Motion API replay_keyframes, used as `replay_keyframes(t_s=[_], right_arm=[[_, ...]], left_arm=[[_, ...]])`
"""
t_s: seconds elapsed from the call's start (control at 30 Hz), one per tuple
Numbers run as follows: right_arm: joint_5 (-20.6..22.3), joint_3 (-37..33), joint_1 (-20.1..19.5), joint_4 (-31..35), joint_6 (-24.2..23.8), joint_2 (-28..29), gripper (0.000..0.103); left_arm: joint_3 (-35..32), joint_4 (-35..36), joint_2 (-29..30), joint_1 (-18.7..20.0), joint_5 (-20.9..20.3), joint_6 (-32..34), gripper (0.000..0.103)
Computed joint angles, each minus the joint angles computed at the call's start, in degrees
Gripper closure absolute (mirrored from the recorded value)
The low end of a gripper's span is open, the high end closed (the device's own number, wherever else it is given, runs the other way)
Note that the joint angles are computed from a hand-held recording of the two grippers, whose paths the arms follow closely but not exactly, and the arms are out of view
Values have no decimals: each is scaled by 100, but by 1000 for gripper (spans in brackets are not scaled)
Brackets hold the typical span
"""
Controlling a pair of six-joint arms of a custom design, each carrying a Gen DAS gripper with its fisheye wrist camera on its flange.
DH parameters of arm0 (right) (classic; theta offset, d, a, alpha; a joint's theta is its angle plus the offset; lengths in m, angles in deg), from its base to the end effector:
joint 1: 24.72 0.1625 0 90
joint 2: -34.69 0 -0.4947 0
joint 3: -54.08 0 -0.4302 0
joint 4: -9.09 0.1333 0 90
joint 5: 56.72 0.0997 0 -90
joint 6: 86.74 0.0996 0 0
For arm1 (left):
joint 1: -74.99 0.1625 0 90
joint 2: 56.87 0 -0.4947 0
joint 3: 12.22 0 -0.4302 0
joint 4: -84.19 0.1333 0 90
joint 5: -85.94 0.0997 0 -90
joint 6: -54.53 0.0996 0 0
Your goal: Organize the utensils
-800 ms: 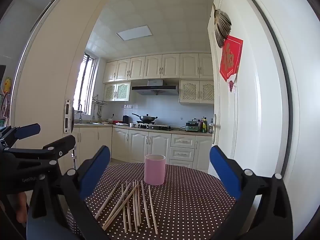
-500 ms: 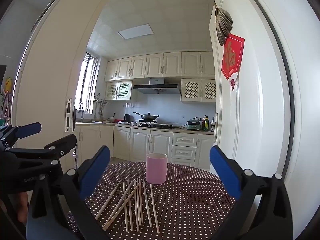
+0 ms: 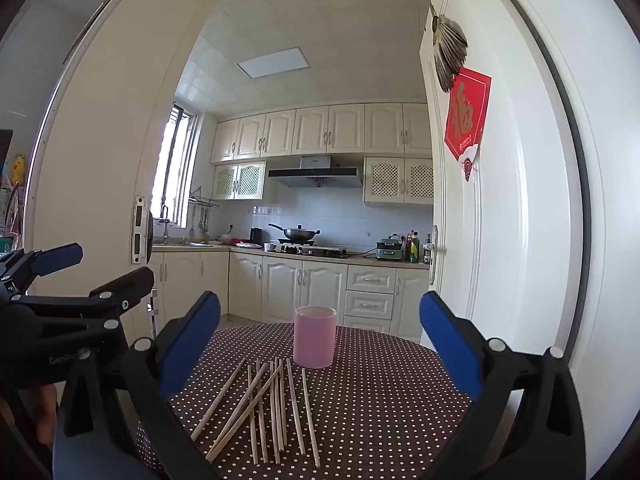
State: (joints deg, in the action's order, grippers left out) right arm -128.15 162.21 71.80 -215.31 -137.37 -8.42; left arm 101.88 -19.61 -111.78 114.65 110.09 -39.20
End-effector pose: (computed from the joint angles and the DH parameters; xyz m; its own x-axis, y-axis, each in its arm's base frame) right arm 0.2396 -0.6433 0.1707 -0.5450 -0.5266 0.6524 -0.7273 -0.0902 -0.6804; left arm -0.3217 -0.5579 0.1554 -0.5890 -0.4537 -0.6687 0.7244 0.0703 -0.6858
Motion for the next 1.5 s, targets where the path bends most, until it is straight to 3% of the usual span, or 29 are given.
replay_keyframes(t_s=[1.5], right_arm=[[-58, 35, -3, 114, 61, -110, 7]], left_arm=[[71, -26, -80, 3, 32, 31, 6]])
